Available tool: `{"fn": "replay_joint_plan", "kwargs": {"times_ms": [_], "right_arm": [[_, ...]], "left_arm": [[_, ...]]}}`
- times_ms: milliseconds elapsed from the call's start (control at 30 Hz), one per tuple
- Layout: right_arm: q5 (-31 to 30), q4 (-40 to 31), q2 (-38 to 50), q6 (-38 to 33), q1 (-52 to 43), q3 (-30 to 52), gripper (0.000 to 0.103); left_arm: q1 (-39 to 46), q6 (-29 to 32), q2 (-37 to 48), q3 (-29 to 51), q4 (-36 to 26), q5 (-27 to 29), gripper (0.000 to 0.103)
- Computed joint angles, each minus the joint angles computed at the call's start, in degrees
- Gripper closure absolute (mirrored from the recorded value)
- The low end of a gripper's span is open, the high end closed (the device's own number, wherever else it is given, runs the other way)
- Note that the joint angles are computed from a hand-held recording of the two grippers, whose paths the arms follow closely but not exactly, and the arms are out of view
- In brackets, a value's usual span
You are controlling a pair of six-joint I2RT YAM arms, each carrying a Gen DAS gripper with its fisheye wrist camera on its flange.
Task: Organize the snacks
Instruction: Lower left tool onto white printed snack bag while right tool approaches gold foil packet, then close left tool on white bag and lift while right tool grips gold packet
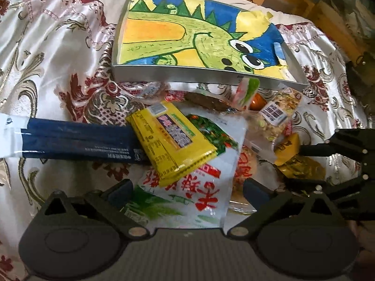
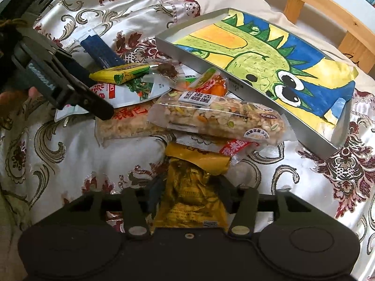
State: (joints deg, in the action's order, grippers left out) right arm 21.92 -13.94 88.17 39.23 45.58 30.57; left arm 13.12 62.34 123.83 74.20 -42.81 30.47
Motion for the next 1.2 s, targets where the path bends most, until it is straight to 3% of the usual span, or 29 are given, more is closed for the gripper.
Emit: {"fn": "replay_joint_plan", "kwargs": {"times_ms": [200,533,600,933,1200], "right_arm": [[-0.3,0.3,-0.4,-0.2,0.5,-0.1,0.056],[0.0,0.8,-0.1,1.9,0.7,0.3,0.056],[-0.1,1.3,-0.1,1.9,0.3,0.1,0.056],[0.1,2.4,-0.3,2.8,0.2,-0.6,0.056],[-0.9,3.7,-1.8,3.5,-0.1,-1.8,0.059]], "left_arm": [[0.4,1.8,-1.6,-1.0,-3.3,1.8,0.016],[-2.1,-5.8,-5.1,-5.7,4.4,1.4,0.009],[-2.8,-7.6,-4.2,-5.4,5.3,0.7,0.016],[-2.2,-7.6,-4.3,-6.4,6.5,1.2,0.029],[-0.4,-8.7,-4.4,-4.5,2.1,1.5,0.042]]}}
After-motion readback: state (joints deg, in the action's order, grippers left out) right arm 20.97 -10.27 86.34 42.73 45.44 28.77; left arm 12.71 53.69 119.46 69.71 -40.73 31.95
